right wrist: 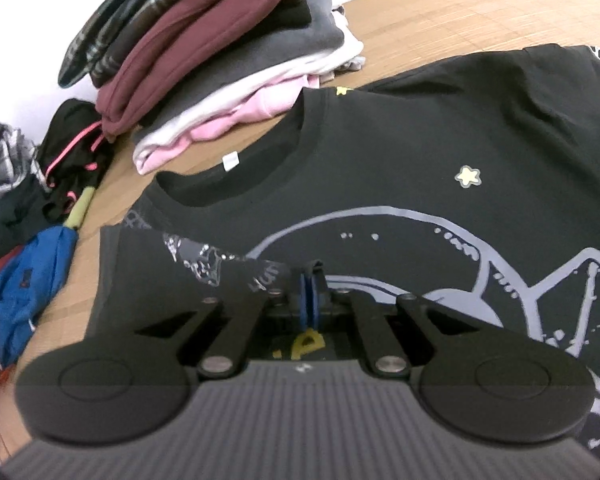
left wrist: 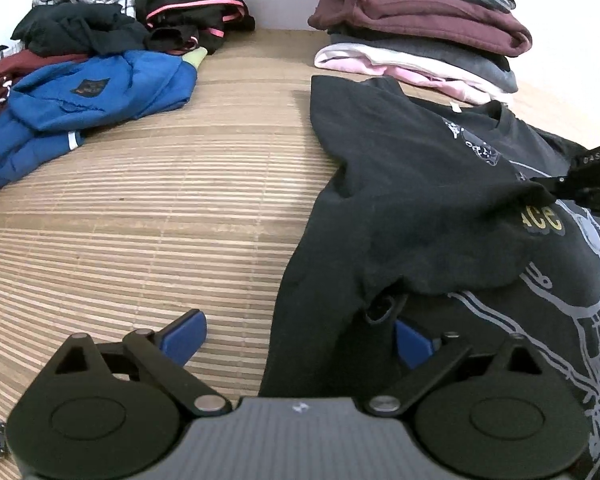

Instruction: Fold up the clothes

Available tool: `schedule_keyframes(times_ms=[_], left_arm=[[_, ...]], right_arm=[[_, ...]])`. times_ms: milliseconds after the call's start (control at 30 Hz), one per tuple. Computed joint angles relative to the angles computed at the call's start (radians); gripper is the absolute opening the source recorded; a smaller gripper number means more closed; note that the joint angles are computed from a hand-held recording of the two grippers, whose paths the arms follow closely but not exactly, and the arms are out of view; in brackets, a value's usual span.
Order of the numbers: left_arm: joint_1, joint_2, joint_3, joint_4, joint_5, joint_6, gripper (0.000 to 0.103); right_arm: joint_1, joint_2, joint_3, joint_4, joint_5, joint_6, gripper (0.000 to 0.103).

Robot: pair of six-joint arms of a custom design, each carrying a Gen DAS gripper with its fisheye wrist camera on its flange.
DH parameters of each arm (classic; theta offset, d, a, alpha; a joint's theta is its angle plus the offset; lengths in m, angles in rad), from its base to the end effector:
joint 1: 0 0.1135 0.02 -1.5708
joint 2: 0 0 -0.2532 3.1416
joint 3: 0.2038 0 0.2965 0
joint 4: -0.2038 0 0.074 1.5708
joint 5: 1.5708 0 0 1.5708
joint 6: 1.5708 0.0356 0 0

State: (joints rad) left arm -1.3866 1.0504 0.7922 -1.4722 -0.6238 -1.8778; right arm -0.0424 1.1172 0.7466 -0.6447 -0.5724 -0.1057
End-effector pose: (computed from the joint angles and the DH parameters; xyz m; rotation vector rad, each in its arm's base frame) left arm 0.0523 -0.1671 0.2155 -0.5466 2.4464 0.1504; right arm 0.2568 0.0084 0.2036 -0.2854 2.4628 0.6729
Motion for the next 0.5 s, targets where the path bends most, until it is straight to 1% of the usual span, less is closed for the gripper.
schedule_keyframes(times_ms=[33,67,100,133,167,200,233,267,300,367,433,500], left_arm=[[-0.003,0.005,0.003,-0.002,-0.003,0.002,0.099],[-0.008,0.008,0.007,-0.004,-0.005,0.006,0.097],[-0.016,0.007,0.009,-0.002,-0.009,0.009,0.096],[-0.025,-0.001,0.007,0.009,-0.014,0.019,0.094],[-0.035,-0.010,0.004,0.022,-0.020,0.031,0.094],[-0.042,-0.015,0.000,0.041,-0.025,0.055,0.094],[-0.039,-0.004,0.002,0.054,-0.019,0.079,0.094],[-0.035,0.011,0.006,0.064,-0.011,0.102,0.094],[-0.037,0.022,0.008,0.067,-0.012,0.099,0.094],[-0.045,0.041,0.012,0.069,-0.017,0.082,0.094],[-0.059,0.056,0.012,0.064,-0.025,0.058,0.095],[-0.069,0.060,0.008,0.058,-0.031,0.033,0.096]], right_arm=[[0.012,-0.003,0.020,-0.012,0.033,-0.010,0.028],[0.031,-0.031,0.022,0.027,0.058,-0.005,0.041],[0.054,-0.045,0.027,0.084,0.043,-0.011,0.049],[0.086,-0.029,0.053,0.121,0.014,-0.027,0.067],[0.130,0.025,0.110,0.128,-0.025,-0.055,0.080],[0.185,0.115,0.199,0.095,-0.077,-0.104,0.081],[0.248,0.202,0.283,0.055,-0.105,-0.162,0.078],[0.308,0.293,0.375,0.007,-0.127,-0.227,0.078],[0.380,0.382,0.466,-0.045,-0.115,-0.293,0.078],[0.506,0.549,0.649,-0.171,-0.033,-0.394,0.077],[0.584,0.637,0.749,-0.239,0.013,-0.466,0.077],[0.644,0.706,0.827,-0.287,0.049,-0.521,0.070]])
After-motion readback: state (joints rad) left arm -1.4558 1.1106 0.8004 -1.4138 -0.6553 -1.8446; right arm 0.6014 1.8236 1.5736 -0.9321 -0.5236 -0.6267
